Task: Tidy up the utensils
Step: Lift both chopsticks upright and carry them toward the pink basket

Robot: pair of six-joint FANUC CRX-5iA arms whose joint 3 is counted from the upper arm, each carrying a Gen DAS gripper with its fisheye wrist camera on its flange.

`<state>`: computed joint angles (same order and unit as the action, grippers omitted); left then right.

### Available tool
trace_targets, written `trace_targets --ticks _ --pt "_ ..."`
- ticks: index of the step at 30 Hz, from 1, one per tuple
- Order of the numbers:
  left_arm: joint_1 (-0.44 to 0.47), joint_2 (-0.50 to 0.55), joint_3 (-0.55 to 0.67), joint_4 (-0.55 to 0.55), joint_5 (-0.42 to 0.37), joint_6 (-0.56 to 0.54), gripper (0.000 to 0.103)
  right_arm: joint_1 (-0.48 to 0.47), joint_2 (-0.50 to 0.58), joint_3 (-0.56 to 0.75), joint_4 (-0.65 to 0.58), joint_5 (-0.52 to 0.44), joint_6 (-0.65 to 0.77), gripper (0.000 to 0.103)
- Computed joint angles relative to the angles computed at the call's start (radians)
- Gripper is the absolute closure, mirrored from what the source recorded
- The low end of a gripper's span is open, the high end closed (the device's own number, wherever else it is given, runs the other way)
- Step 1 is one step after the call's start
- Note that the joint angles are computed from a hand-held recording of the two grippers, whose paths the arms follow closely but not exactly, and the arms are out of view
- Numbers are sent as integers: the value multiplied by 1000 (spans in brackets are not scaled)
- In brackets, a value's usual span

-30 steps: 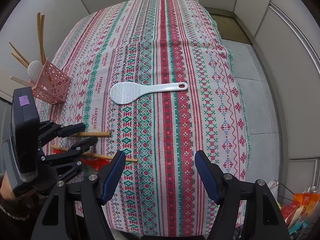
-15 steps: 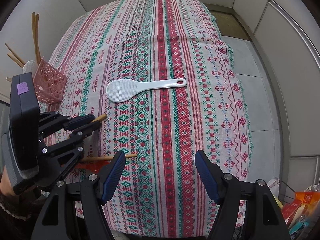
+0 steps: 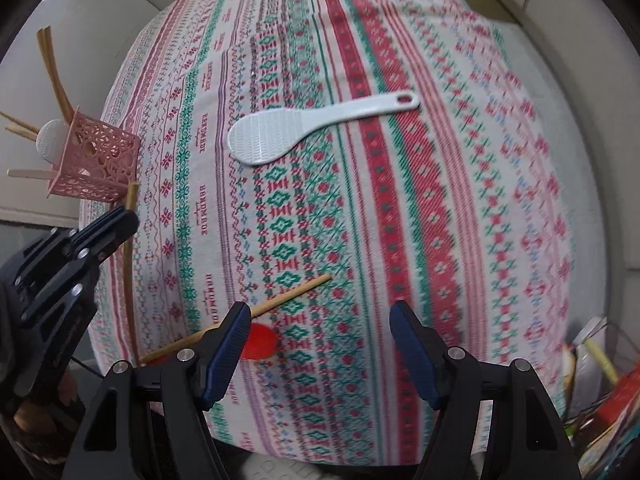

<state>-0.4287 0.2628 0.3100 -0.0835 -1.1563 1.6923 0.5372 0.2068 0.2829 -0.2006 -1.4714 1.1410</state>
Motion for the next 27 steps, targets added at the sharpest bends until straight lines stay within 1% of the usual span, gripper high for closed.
trace_targets --ticks 3,4,5,6,10,14,16,17,21,23,24,26,27 --pt "6 -40 -31 2 7 14 96 -9 13 7 -40 -2 -29 31" --pt "9 -52 -40 4 8 18 96 -11 15 6 -49 2 -39 35" --pt "12 -62 -48 4 7 23 96 -12 19 7 -58 2 -48 41" --pt "15 -74 -57 5 7 27 96 -10 26 10 -65 -1 -57 44" --pt "30 -119 -99 17 17 28 96 16 30 6 -47 25 -102 48" --pt "42 -156 -135 24 24 33 96 88 36 -10 52 58 -156 48" --pt "49 -170 -150 26 24 34 96 132 44 -18 115 74 -180 50" --pt "51 -175 -155 26 24 34 96 153 47 -23 144 83 -190 53" --pt "64 -196 -181 35 28 31 96 219 59 -43 244 116 -245 60" --pt "70 -206 -194 41 31 31 96 242 70 -46 282 127 -273 66" --pt "72 -208 -196 43 32 32 96 254 66 -64 306 169 -334 68" --pt "77 -213 -202 47 33 35 96 268 91 -45 327 177 -372 77" --pt "80 -216 -205 50 34 36 96 268 95 -42 333 181 -386 79"
